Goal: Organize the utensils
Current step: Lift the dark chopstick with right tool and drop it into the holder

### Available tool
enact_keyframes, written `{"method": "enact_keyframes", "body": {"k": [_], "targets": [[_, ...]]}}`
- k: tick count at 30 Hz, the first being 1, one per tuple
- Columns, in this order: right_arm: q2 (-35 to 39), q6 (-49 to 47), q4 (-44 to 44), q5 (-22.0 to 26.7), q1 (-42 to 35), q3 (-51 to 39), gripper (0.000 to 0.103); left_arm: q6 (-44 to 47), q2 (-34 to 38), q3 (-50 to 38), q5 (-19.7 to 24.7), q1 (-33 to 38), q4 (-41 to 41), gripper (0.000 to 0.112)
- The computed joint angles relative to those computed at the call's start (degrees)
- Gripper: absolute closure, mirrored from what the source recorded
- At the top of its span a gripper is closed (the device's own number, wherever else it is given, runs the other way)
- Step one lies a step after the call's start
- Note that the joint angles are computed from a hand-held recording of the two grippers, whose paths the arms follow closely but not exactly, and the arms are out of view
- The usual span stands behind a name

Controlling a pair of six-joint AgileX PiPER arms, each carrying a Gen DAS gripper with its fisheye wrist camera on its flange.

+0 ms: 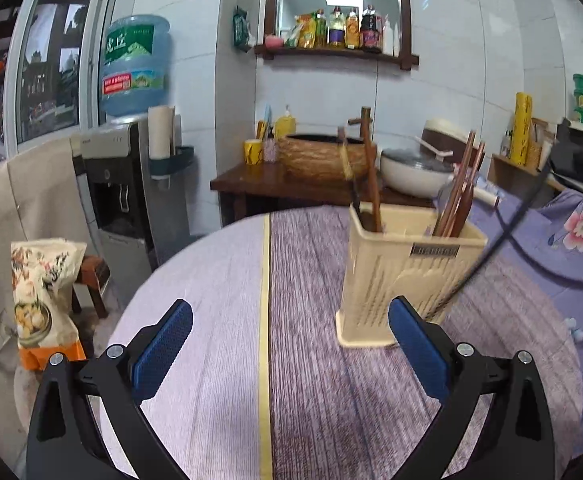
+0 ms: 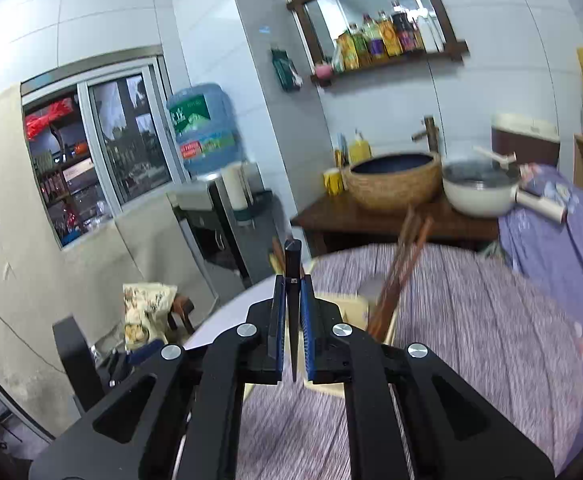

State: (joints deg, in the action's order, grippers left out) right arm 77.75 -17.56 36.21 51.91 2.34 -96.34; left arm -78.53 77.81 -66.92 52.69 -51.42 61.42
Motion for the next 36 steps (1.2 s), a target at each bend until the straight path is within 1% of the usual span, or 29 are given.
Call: {"method": "enact_keyframes", "body": {"k": [2, 4, 5, 10, 12, 14, 15, 18, 21, 24, 26, 29, 30, 32, 34, 35, 36], "targets": [[4.0, 3.0, -2.3, 2.9, -0.1, -8.9, 0.095, 0.2, -0.2, -1.6, 0.0, -0.5, 1.1, 0.015], [9.0, 7.5, -7.9, 4.6, 1.2, -19.0, 0.095, 1.2, 0.0, -3.7, -0.7, -0.4, 1.3, 0.015], [10.6, 8.7, -9.7, 5.3, 1.6, -22.1, 0.095, 1.5, 0.2, -4.7, -0.5, -0.5, 1.6, 0.015], [22.0, 14.8, -17.5, 12.7, 3.2, -43.5, 0.095, 2.7, 1.1, -7.9, 0.4, -2.0, 2.9, 0.015], [25.4, 15.6, -19.3, 13.9, 3.6, -48.8, 0.095, 2.3, 1.2, -7.6, -0.2, -2.3, 2.9, 0.015], [27.2, 16.6, -21.0, 15.1, 4.4, -51.5, 0.095, 1.9, 1.5, -7.0, -0.7, -2.7, 2.5, 0.015], [27.8, 16.6, -21.8, 14.5, 4.7, -51.3, 0.095, 1.6, 1.5, -6.6, -0.8, -2.8, 2.3, 0.015], [24.7, 15.2, -23.7, 9.2, 6.4, -42.0, 0.095, 0.8, 1.6, -5.1, -1.4, -3.3, 1.5, 0.015], [22.7, 14.5, -23.5, 6.4, 7.4, -33.3, 0.095, -0.1, 1.5, -3.4, -1.7, -3.7, 1.0, 0.015], [20.7, 13.5, -23.6, 2.0, 8.7, -23.2, 0.095, -1.2, 1.1, -1.6, -2.7, -3.4, -0.2, 0.015], [19.8, 13.2, -24.0, -0.5, 9.4, -17.9, 0.095, -2.0, 0.8, -0.4, -3.4, -3.1, -1.2, 0.015], [16.9, 13.2, -26.9, -8.0, 11.2, -7.6, 0.095, -3.4, 0.5, 1.3, -3.7, -3.6, -1.3, 0.015], [16.0, 12.7, -26.5, -10.4, 11.3, -4.6, 0.094, -4.1, 0.4, 1.9, -3.6, -4.0, -1.0, 0.015], [14.2, 13.3, -27.4, -13.2, 11.4, -0.7, 0.084, -5.7, 0.1, 3.4, -3.4, -5.0, 0.1, 0.015], [10.1, 15.2, -29.3, -18.4, 11.8, 5.7, 0.043, -6.7, 0.0, 4.3, -3.0, -5.7, 0.7, 0.015], [7.6, 14.4, -28.4, -21.4, 11.7, 9.2, 0.04, -7.3, -0.1, 5.1, -2.8, -6.2, 1.2, 0.015], [3.7, 14.5, -29.3, -25.3, 12.2, 14.3, 0.039, -7.8, -0.2, 5.5, -2.5, -6.6, 1.7, 0.015]]}}
